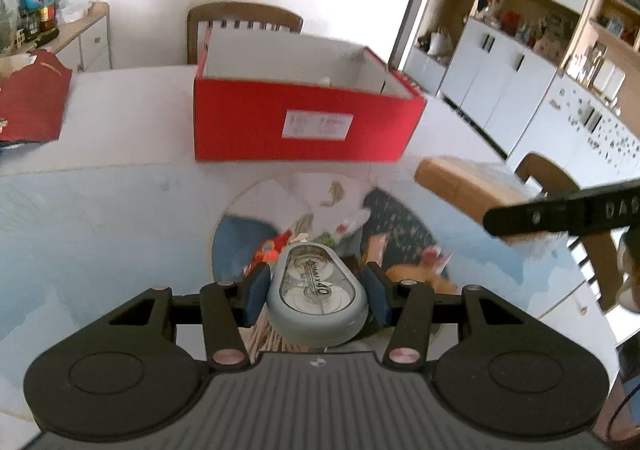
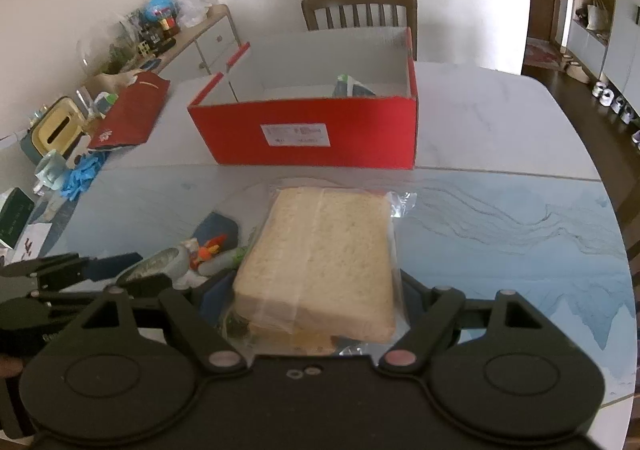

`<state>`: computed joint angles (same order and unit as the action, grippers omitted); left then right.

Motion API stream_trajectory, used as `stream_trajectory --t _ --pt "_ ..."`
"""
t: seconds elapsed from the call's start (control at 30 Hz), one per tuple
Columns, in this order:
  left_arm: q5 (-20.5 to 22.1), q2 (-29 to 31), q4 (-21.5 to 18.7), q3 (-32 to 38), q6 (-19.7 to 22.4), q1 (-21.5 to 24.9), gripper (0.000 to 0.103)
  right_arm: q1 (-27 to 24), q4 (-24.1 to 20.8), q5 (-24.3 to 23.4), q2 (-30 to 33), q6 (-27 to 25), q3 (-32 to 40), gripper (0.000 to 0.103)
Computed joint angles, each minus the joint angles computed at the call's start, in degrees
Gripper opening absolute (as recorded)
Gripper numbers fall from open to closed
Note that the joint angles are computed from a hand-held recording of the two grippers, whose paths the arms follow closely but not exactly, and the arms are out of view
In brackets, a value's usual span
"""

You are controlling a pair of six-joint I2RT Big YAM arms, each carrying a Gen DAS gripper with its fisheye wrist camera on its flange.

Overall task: Organize objects
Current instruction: 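Carry the tape dispenser and bread over the red box with both tools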

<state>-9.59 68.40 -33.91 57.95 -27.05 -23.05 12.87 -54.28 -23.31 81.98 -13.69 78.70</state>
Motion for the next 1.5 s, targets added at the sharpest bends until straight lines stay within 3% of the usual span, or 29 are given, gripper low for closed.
stream_trajectory --t 0.17,0.33,0.73,1.07,1.27,1.5 --pt "0.3 -0.4 0.5 2.5 1.6 0.8 0.050 0.1 -0.3 -0.6 -0.1 -0.1 1.9 0.082" --pt "1.0 1.0 1.3 6.7 5.9 2.0 0.050 0.6 -1.5 -1.5 1.4 0.0 5.6 0.082" --pt "2.4 8.7 2.9 17.7 14.9 5.2 0.050 3.1 0.3 2.1 6.8 1.2 13.8 0.082" --pt "3.9 17.7 0.2 27.7 19.2 8.5 0.049 5.4 1.2 7.0 13.5 2.4 21.4 0.082" --pt "4.8 23.0 -1.5 34.2 19.8 11.0 0.048 6.5 1.5 9.5 17.7 1.1 26.5 0.082" --pt "6.0 30.4 -5.0 44.0 22.3 13.3 0.048 7.3 -2.3 9.8 25.1 3.0 35.6 0.082"
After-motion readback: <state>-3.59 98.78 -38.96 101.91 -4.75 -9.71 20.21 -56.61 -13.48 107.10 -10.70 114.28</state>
